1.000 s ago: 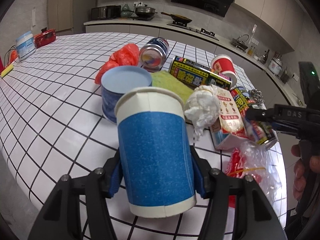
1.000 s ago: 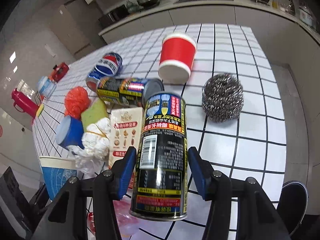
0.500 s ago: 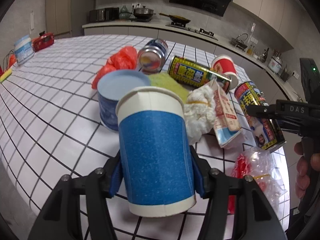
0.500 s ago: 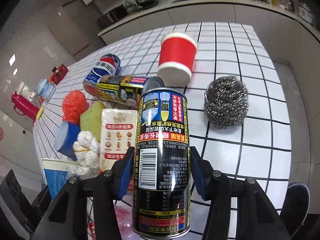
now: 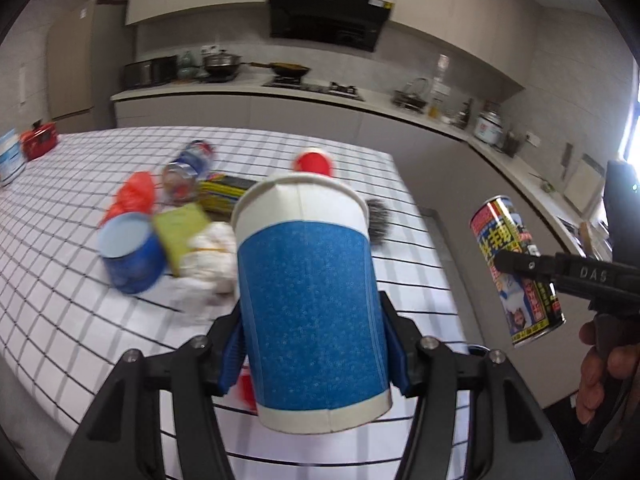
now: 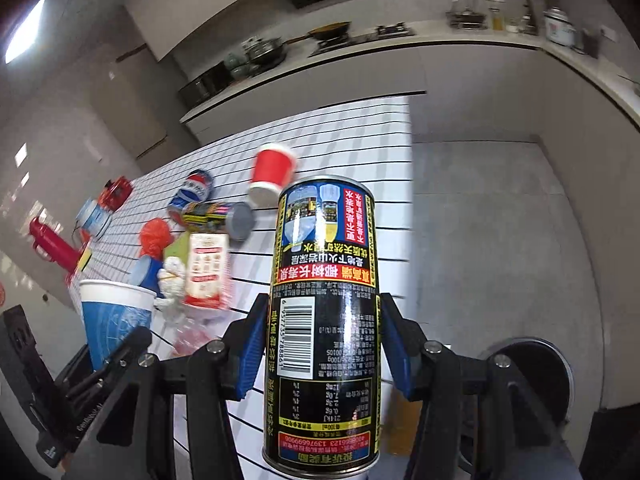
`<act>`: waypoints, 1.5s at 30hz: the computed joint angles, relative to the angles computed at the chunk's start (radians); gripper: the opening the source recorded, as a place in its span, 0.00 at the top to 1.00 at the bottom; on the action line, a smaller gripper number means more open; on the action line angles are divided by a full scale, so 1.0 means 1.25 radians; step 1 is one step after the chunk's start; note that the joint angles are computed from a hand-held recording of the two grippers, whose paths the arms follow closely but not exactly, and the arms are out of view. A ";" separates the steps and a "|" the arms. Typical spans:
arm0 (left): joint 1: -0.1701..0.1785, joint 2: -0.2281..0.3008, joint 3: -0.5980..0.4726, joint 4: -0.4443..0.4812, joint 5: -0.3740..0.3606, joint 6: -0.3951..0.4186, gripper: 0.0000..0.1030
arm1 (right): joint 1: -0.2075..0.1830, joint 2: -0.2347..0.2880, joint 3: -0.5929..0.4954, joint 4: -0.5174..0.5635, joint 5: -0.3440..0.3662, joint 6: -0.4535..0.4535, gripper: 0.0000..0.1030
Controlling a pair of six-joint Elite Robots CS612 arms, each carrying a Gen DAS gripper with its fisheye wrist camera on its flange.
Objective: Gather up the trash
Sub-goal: 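Carry the blue cup and black spray can over the bin and release both, then move both open tools back toward the table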
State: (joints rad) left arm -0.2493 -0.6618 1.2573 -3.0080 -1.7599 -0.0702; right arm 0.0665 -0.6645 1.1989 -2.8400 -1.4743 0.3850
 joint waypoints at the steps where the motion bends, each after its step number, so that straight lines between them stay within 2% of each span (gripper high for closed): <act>1: -0.009 -0.005 0.009 -0.003 -0.010 0.007 0.43 | -0.009 -0.022 0.045 -0.016 -0.014 0.004 0.46; 6: -0.056 -0.016 0.042 0.004 -0.060 0.047 0.43 | -0.049 -0.088 0.200 -0.039 -0.057 0.041 0.46; 11: -0.091 -0.014 0.057 0.016 -0.075 0.068 0.43 | -0.094 -0.110 0.304 -0.053 -0.041 0.071 0.46; 15: -0.115 -0.011 0.064 0.028 -0.070 0.070 0.43 | -0.122 -0.105 0.341 -0.073 -0.024 0.062 0.46; 19: -0.132 -0.012 0.080 0.024 -0.036 0.068 0.43 | -0.144 -0.084 0.341 -0.079 0.027 0.043 0.46; 20: -0.136 -0.011 0.083 0.022 -0.025 0.064 0.43 | -0.152 -0.070 0.331 -0.077 0.058 0.029 0.43; 21: -0.139 -0.007 0.084 0.022 -0.019 0.059 0.43 | -0.157 -0.060 0.322 -0.070 0.062 0.024 0.38; 22: -0.142 -0.003 0.085 0.021 -0.009 0.053 0.43 | -0.160 -0.050 0.316 -0.068 0.050 0.032 0.27; 25: -0.154 0.011 0.084 0.021 0.017 0.042 0.43 | -0.179 -0.033 0.320 -0.096 0.055 0.057 0.27; 28: -0.164 0.030 0.080 0.031 0.024 0.031 0.43 | -0.187 -0.032 0.338 -0.124 0.032 0.066 0.27; 31: -0.174 0.054 0.072 0.055 0.021 0.009 0.43 | -0.192 -0.032 0.353 -0.132 0.007 0.081 0.27; 35: -0.192 0.076 0.062 0.095 0.012 -0.013 0.42 | -0.200 -0.034 0.376 -0.133 0.006 0.085 0.27; 38: -0.205 0.086 0.051 0.113 0.008 -0.031 0.35 | -0.205 -0.039 0.390 -0.139 -0.006 0.089 0.27; 39: -0.211 0.084 0.049 0.139 0.038 -0.032 0.26 | -0.207 -0.042 0.394 -0.137 -0.009 0.090 0.27; 40: -0.216 0.079 0.051 0.147 0.065 -0.037 0.23 | -0.208 -0.045 0.395 -0.130 -0.020 0.091 0.25; 41: -0.216 0.074 0.056 0.138 0.069 -0.043 0.17 | -0.211 -0.048 0.399 -0.126 -0.024 0.092 0.16; 42: -0.216 0.066 0.064 0.125 0.070 -0.044 0.12 | -0.212 -0.051 0.401 -0.126 -0.027 0.094 0.12; 43: -0.216 0.055 0.075 0.117 0.075 -0.041 0.11 | -0.214 -0.057 0.407 -0.133 -0.037 0.097 0.08; 45: -0.214 0.034 0.095 0.098 0.079 -0.037 0.11 | -0.216 -0.069 0.420 -0.141 -0.048 0.101 0.06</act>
State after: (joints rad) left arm -0.5171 -0.6190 1.3760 -2.8853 -1.6609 -0.1160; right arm -0.2041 -0.7503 1.7243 -3.0163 -1.5345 0.5109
